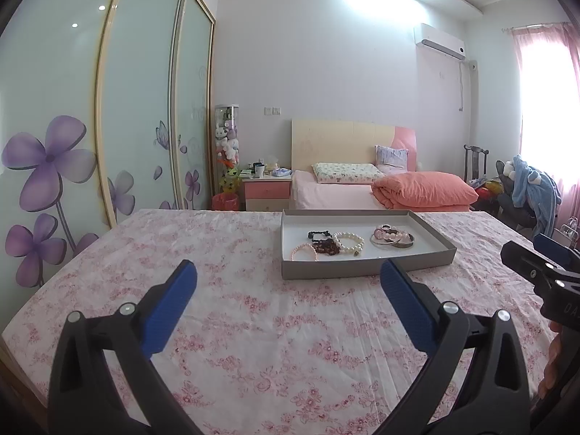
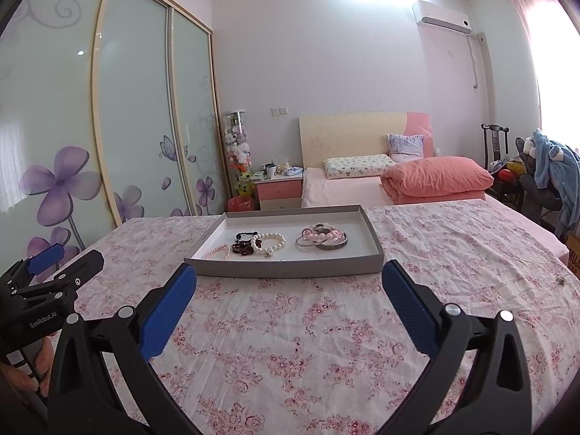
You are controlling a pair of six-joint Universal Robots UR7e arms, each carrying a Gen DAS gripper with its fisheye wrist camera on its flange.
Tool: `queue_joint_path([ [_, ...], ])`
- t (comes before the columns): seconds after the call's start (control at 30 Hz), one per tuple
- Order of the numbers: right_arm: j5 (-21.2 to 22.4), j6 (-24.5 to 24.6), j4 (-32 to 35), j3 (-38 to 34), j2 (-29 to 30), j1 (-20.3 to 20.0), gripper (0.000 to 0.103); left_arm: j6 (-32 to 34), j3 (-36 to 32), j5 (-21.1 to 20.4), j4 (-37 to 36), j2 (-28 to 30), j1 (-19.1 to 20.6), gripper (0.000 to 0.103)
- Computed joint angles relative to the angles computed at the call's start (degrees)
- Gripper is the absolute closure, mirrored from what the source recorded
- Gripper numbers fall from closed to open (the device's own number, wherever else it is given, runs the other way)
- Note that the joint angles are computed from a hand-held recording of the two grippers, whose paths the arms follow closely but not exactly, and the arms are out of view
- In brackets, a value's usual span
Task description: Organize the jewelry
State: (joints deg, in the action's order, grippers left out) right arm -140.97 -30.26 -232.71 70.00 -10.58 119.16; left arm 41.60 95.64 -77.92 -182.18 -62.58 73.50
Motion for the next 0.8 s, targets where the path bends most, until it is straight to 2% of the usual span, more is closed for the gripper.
queue_joint_path([
  [0.8, 0.03, 1.15, 0.4, 0.58, -0.33, -0.29, 0.002, 0.55, -0.33, 0.92, -0.31, 0.76, -0.08, 0.004],
])
